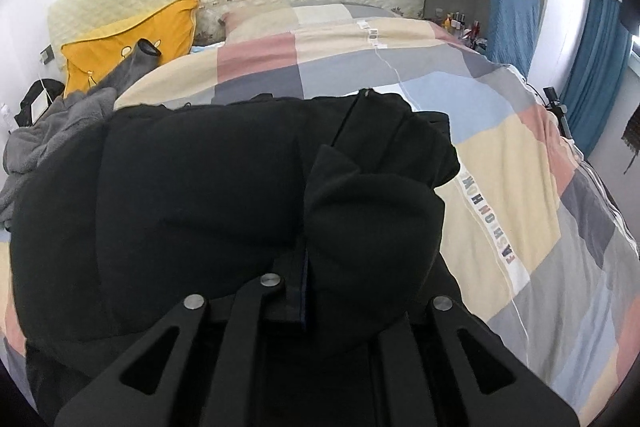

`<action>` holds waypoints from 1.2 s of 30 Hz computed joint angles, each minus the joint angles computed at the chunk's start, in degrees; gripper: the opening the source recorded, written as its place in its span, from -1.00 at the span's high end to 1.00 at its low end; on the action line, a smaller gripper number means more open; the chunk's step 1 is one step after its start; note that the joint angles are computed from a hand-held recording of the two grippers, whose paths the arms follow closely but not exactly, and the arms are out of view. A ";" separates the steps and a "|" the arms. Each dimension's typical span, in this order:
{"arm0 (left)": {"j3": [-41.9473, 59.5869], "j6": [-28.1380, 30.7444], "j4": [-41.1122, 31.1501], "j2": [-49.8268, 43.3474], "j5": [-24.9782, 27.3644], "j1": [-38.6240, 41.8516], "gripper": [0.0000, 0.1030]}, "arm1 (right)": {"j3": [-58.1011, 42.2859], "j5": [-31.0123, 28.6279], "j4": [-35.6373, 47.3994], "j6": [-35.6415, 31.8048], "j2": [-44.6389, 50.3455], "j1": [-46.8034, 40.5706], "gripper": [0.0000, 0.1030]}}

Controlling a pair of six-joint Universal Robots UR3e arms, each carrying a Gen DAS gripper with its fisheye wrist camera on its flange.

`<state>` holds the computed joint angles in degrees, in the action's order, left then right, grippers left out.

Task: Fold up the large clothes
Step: 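Lay the sleeve down and open the left tool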

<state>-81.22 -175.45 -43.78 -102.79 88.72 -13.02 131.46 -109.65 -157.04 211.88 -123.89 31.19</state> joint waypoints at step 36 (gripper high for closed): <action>-15.75 15.75 5.20 14.17 -23.79 41.01 -0.85 | -73.19 8.35 8.29 -18.61 62.34 -1.54 -0.65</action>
<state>-96.98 -159.71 -38.58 -88.62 64.93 27.99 58.27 -101.30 -148.75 193.27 -61.56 29.66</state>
